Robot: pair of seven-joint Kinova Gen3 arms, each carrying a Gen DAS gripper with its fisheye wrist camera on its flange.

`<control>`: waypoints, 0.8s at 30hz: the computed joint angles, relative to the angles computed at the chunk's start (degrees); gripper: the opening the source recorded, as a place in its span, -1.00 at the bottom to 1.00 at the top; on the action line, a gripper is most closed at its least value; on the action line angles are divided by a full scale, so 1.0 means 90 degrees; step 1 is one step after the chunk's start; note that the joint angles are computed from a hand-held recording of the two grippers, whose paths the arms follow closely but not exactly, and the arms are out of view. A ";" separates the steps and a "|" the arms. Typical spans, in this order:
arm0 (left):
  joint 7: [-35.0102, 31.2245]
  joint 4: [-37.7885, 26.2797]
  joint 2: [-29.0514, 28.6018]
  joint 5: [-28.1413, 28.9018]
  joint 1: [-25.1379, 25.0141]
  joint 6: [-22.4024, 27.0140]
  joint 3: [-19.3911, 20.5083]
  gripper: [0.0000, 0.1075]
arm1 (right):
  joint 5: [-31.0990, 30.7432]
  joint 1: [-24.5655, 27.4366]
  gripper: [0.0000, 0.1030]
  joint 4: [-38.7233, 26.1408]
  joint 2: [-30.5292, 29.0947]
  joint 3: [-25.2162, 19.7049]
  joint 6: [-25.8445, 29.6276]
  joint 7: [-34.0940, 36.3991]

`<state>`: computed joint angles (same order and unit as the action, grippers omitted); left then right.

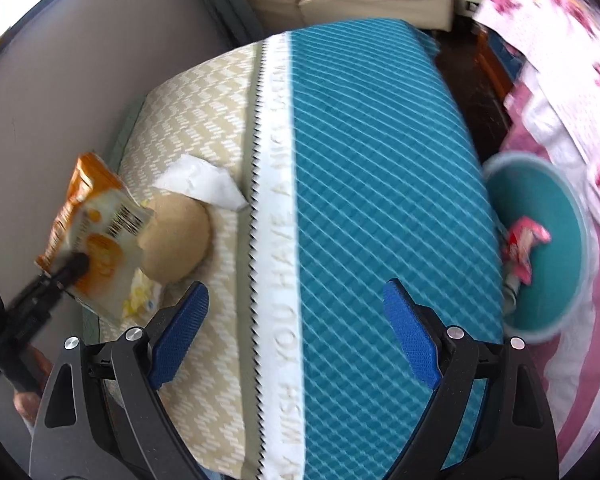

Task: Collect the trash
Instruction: 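Grasp the orange snack bag with left tool while right tool grasps the white tissue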

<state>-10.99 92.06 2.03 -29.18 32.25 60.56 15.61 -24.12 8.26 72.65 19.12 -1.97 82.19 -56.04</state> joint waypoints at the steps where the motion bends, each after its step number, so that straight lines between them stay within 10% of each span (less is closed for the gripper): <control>1: 0.0041 0.0100 -0.0097 0.0023 -0.0052 -0.0041 -0.0055 -0.56 | 0.0017 -0.0086 0.65 -0.0048 0.0044 -0.0045 -0.0010 -0.0006; 17: -0.0146 0.1097 -0.0810 0.0688 -0.1287 -0.1021 -0.0163 -0.56 | 0.0479 -0.1568 0.60 -0.0753 0.1212 -0.0563 -0.0648 -0.0716; 20: -0.0217 0.1173 -0.0833 0.0794 -0.1444 -0.1149 -0.0143 -0.56 | 0.0552 -0.1689 0.39 -0.0823 0.1321 -0.0609 -0.0662 -0.0761; 24: -0.0238 0.1216 -0.0809 0.0898 -0.1545 -0.1258 -0.0093 -0.56 | 0.0620 -0.1755 -0.47 -0.0868 0.1401 -0.0639 -0.0566 -0.0784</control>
